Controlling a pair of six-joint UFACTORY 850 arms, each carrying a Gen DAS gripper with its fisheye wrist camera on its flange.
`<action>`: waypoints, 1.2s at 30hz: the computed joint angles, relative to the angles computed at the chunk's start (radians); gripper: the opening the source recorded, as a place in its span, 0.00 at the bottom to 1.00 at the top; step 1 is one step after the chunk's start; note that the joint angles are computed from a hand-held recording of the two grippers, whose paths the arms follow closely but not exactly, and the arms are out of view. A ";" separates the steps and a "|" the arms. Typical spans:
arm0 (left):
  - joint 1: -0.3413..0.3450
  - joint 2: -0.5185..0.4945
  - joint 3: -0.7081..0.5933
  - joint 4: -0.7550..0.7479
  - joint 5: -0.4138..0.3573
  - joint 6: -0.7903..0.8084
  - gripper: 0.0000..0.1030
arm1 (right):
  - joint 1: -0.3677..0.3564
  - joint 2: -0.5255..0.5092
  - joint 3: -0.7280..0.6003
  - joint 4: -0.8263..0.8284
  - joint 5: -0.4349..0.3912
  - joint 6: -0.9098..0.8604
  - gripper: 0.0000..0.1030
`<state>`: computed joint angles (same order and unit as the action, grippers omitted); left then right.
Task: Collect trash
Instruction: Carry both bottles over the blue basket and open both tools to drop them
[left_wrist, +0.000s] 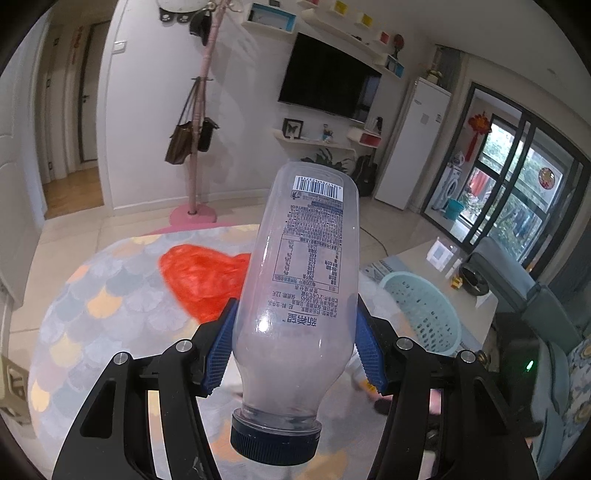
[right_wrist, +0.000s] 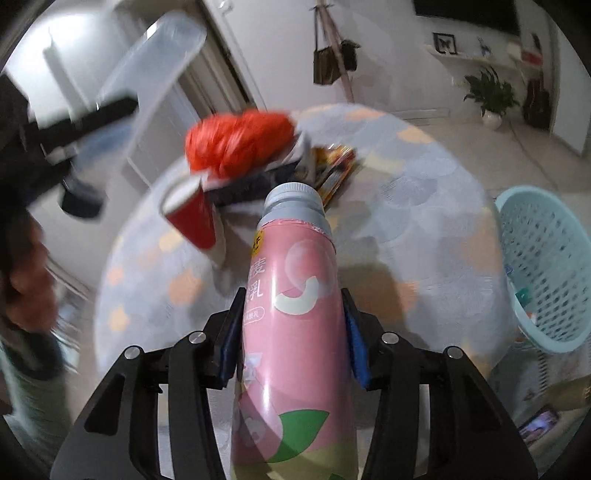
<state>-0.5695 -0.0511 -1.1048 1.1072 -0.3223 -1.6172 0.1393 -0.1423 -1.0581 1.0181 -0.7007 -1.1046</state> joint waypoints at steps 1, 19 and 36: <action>-0.003 -0.018 -0.021 -0.015 0.006 0.022 0.55 | -0.023 0.002 -0.001 0.029 -0.018 -0.020 0.44; -0.050 -0.514 -0.605 -0.893 0.063 0.927 0.55 | -0.282 -0.081 -0.130 0.110 0.232 0.071 0.44; -0.064 -0.839 -0.994 -1.243 -0.144 1.302 0.64 | -0.312 -0.290 -0.258 -0.089 0.318 0.369 0.44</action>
<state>-0.6333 -0.8903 -2.0986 -0.1362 -0.4665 -0.3155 -0.1725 -0.4323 -1.3161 0.9288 -0.3831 -0.7359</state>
